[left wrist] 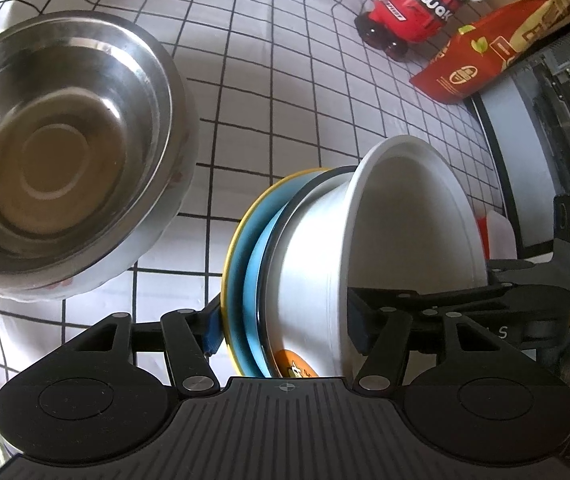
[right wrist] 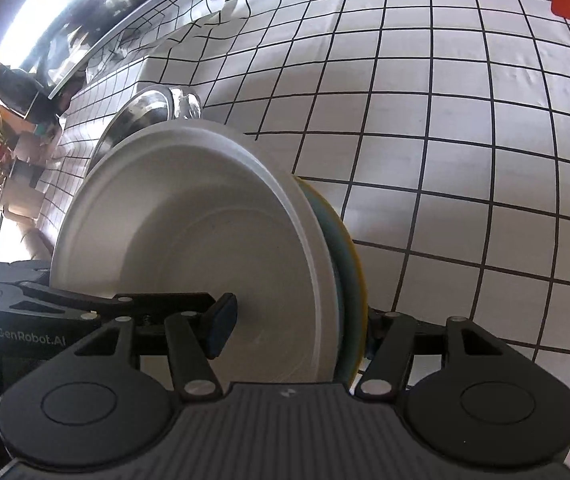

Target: Organize plates and bowls

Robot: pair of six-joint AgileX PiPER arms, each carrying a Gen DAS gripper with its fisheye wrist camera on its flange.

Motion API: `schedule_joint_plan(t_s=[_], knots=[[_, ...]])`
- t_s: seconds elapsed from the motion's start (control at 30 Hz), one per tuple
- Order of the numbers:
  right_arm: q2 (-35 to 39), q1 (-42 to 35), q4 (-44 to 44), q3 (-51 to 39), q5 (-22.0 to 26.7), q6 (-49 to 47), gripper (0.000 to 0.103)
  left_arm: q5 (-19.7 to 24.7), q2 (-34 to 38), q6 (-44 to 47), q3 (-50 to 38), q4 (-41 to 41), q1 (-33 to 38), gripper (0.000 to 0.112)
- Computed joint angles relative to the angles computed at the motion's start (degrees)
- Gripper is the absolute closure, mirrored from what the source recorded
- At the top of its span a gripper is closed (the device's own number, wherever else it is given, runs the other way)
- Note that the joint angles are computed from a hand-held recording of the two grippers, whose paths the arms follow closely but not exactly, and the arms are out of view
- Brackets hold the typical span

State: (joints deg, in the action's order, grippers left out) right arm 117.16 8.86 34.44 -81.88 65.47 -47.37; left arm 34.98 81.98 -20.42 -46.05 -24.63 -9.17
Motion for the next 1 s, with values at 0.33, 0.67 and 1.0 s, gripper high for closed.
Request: schedule_joint_plan(t_s=[0.33,0.67,1.0], knots=[[1.82,0.71,0.78,-2.83,0.83,2.95,0.042,1.03,1.1,1.77,-0.98,-1.39,2.24,0.048],[2.99,2.3,-0.18,-5.52,-0.08,5.04,0.042,1.71,2.42,1.22,-2.54,-1.79,3.93,0.048],[2.56,1.76,0.81,-4.2,0.22,4.59,0.041,0.14,0.58,2.77,0.02,-5.51,4.84,0.048]])
